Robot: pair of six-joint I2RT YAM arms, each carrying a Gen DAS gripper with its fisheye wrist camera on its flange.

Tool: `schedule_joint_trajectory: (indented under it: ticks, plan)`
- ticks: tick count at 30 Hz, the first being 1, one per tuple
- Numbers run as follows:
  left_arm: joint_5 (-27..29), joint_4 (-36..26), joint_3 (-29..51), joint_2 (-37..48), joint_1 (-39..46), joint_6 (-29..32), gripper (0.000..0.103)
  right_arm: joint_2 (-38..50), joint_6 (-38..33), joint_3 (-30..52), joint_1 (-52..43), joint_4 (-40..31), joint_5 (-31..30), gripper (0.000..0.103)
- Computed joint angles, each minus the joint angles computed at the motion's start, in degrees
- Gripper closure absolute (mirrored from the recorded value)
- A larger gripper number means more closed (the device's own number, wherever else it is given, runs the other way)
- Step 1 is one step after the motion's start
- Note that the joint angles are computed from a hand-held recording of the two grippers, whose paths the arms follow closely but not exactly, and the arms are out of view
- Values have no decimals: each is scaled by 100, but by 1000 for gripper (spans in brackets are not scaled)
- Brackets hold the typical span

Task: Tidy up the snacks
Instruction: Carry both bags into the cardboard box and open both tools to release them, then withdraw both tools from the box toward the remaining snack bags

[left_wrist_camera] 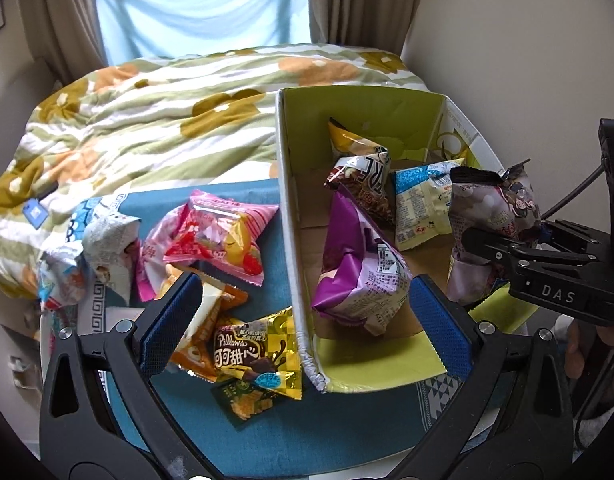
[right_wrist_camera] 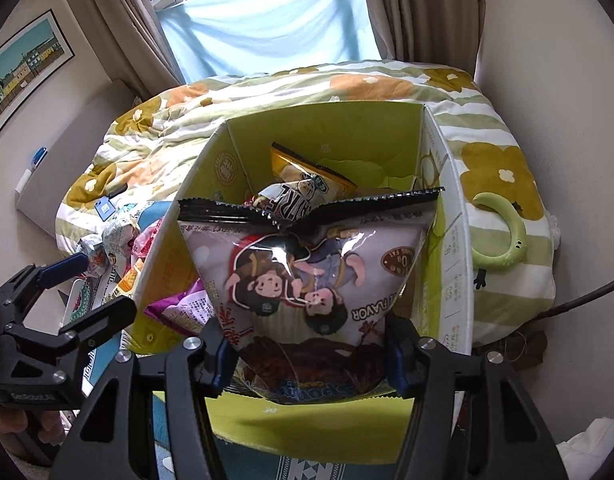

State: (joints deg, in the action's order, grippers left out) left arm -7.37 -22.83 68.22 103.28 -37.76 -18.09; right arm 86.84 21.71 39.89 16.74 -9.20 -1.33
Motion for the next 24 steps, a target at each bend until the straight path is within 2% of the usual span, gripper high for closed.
schedule_joint_trajectory:
  ticks: [3, 4, 5, 7, 13, 18, 24]
  plan:
    - [86, 135, -248, -175, 65, -13, 1, 305, 69, 129, 62, 4, 84, 46]
    - [78, 142, -275, -189, 64, -2, 1, 381, 62, 156, 44, -9, 61, 41]
    - [72, 157, -311, -203, 64, 17, 1, 410, 70, 140, 56, 6, 52, 28]
    - [78, 224, -406, -247, 64, 32, 1, 441, 102, 92, 81, 66, 167, 11]
    - [96, 335, -697, -424, -4, -31, 1, -44, 248, -466, 197, 453, 462, 2]
    - [20, 393, -933, -743, -150, -145, 1, -495, 322, -692, 356, 270, 585, 2]
    - [-377, 288, -1258, -1427, -353, -331, 1, -1293, 382, -787, 606, -192, 850, 1]
